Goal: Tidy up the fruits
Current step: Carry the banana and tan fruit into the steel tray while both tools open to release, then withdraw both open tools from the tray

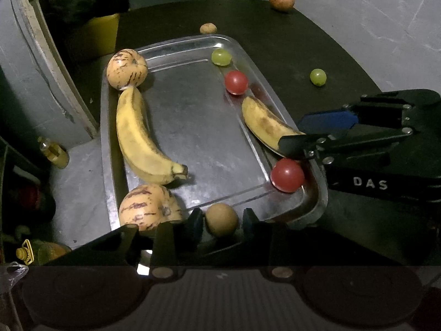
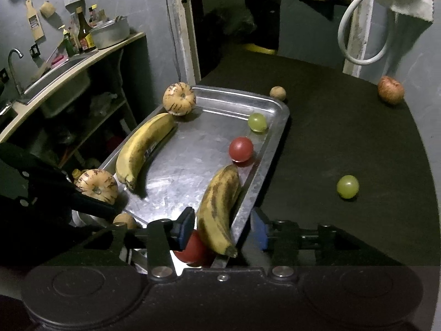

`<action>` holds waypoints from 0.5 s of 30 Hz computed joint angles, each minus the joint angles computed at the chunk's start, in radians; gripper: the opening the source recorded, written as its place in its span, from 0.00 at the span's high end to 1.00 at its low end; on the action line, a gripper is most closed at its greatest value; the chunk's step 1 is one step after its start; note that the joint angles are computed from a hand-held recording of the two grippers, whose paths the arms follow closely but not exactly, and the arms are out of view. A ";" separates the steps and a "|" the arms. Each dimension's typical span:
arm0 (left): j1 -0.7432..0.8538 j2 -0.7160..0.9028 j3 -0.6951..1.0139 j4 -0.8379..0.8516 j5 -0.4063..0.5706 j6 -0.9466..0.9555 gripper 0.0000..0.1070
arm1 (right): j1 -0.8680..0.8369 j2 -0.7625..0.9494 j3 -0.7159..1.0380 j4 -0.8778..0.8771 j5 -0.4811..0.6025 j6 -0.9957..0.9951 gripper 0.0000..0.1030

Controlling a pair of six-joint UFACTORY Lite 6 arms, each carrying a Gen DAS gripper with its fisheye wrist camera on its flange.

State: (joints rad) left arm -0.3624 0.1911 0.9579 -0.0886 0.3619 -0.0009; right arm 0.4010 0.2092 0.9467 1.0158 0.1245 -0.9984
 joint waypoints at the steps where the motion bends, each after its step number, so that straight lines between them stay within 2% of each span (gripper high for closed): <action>1: 0.000 -0.008 -0.004 -0.001 0.003 0.003 0.61 | -0.001 -0.010 -0.007 -0.027 -0.002 0.027 0.47; 5: 0.004 -0.045 -0.016 -0.006 0.022 0.018 0.56 | -0.004 -0.061 -0.037 -0.126 -0.004 0.134 0.39; 8: 0.009 -0.081 -0.024 -0.012 0.039 0.030 0.51 | 0.000 -0.094 -0.055 -0.226 -0.008 0.239 0.29; 12: 0.022 -0.132 -0.037 -0.040 0.058 0.065 0.35 | 0.003 -0.131 -0.076 -0.378 -0.004 0.397 0.19; 15: 0.021 -0.173 -0.048 0.005 0.068 0.025 0.22 | 0.006 -0.151 -0.090 -0.486 0.002 0.511 0.15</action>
